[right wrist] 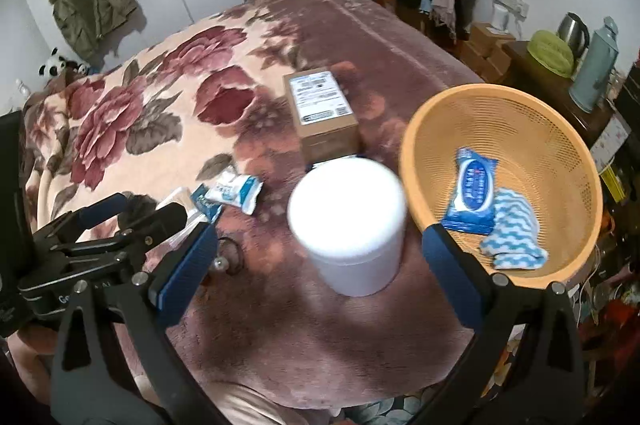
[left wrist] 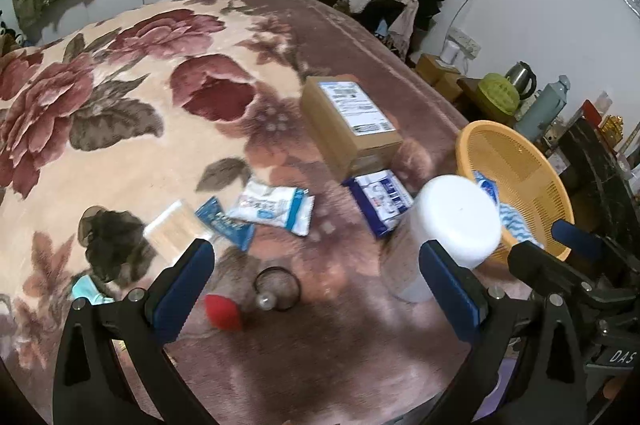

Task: Organize soft objects
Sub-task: 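Move both tools back over the blanket toward the remaining items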

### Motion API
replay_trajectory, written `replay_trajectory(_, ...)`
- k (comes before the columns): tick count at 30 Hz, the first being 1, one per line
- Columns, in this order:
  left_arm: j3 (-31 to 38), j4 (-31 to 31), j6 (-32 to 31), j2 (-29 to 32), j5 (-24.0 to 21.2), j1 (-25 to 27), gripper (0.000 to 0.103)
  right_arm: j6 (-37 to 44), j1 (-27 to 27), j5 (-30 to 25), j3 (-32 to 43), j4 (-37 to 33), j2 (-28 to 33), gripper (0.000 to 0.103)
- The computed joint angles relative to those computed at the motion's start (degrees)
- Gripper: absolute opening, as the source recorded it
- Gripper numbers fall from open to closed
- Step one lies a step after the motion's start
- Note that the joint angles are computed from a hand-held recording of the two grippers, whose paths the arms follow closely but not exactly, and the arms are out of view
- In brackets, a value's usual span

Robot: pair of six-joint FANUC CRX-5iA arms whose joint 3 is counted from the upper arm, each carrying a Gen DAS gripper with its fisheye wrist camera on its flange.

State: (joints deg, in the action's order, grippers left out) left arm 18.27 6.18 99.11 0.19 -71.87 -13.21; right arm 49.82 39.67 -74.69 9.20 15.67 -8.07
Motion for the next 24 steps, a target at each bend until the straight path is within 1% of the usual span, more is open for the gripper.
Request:
replay_trajectory(9, -5.8, 0.2, -2.5, -3.8, 1.2, 3.5, 0.102, -0.1, 3.6, -0.2, 0.7, 0.0, 2.3, 0.103)
replay_trajectory(24, -15.9, 3.4, -6.5, -9.1, 2.9, 11.9, 0.102, 0.5, 8.0, 0.2, 1.9, -1.3, 6.5, 0.103)
